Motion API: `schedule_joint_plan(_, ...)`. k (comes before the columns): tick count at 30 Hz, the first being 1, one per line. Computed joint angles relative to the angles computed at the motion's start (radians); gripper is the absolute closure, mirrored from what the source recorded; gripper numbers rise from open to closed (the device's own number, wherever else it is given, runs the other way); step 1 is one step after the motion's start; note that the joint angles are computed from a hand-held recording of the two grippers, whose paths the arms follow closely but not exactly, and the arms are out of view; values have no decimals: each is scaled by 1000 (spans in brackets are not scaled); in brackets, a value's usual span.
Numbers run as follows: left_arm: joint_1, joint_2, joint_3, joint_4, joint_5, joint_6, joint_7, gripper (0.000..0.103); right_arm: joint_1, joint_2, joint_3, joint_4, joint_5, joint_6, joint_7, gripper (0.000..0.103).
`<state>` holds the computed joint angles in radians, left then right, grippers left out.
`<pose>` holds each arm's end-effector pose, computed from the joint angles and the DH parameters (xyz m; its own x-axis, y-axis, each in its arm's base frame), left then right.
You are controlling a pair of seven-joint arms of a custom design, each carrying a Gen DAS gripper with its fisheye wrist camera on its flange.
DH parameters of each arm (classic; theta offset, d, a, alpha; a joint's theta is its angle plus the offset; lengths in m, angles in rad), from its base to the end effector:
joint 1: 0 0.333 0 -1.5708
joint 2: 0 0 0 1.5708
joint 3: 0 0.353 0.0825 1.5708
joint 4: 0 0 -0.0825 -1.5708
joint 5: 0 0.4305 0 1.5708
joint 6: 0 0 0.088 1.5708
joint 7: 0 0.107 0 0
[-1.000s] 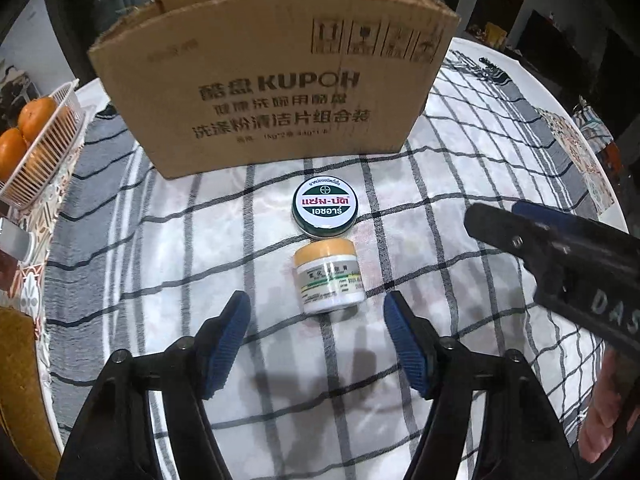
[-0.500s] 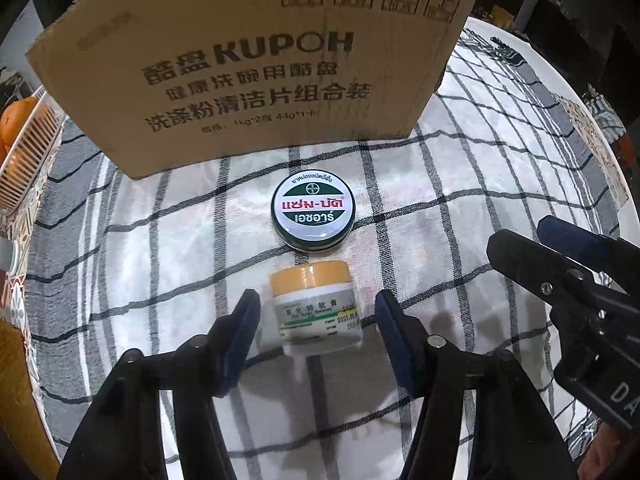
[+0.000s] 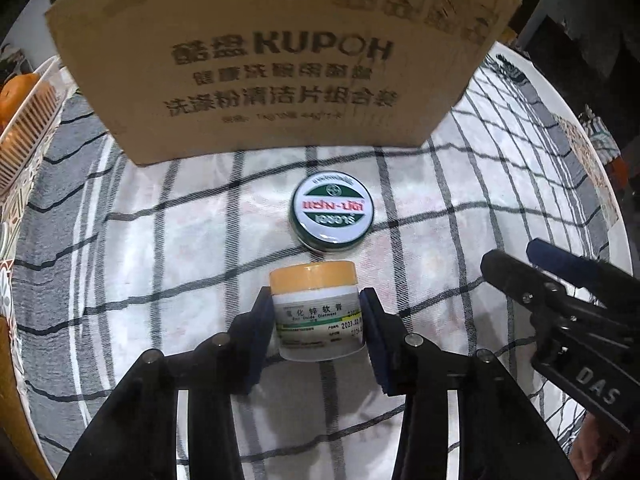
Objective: Organize rigid objects
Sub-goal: 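Grasp the white ointment jar with the left tool while the right tool grasps the green tin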
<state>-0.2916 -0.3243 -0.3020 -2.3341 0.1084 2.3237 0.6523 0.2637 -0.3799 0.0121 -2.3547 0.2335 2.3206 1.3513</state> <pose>0.4188 -0.2907 0.5035 0.2408 -0.9644 0.1095 -0.9086 -0.2636 -0.3241 0.4733 0.1388 0.5276 0.3775 -0.9164 -0.1331 -0.8798 -0.3100 -0.3603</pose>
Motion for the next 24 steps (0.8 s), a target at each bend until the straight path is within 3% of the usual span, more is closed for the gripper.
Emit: schedule_joint_plan(24, 87, -167, 14, -106, 79, -31, -6, 61, 84, 78, 36, 35, 78, 31, -61, 47)
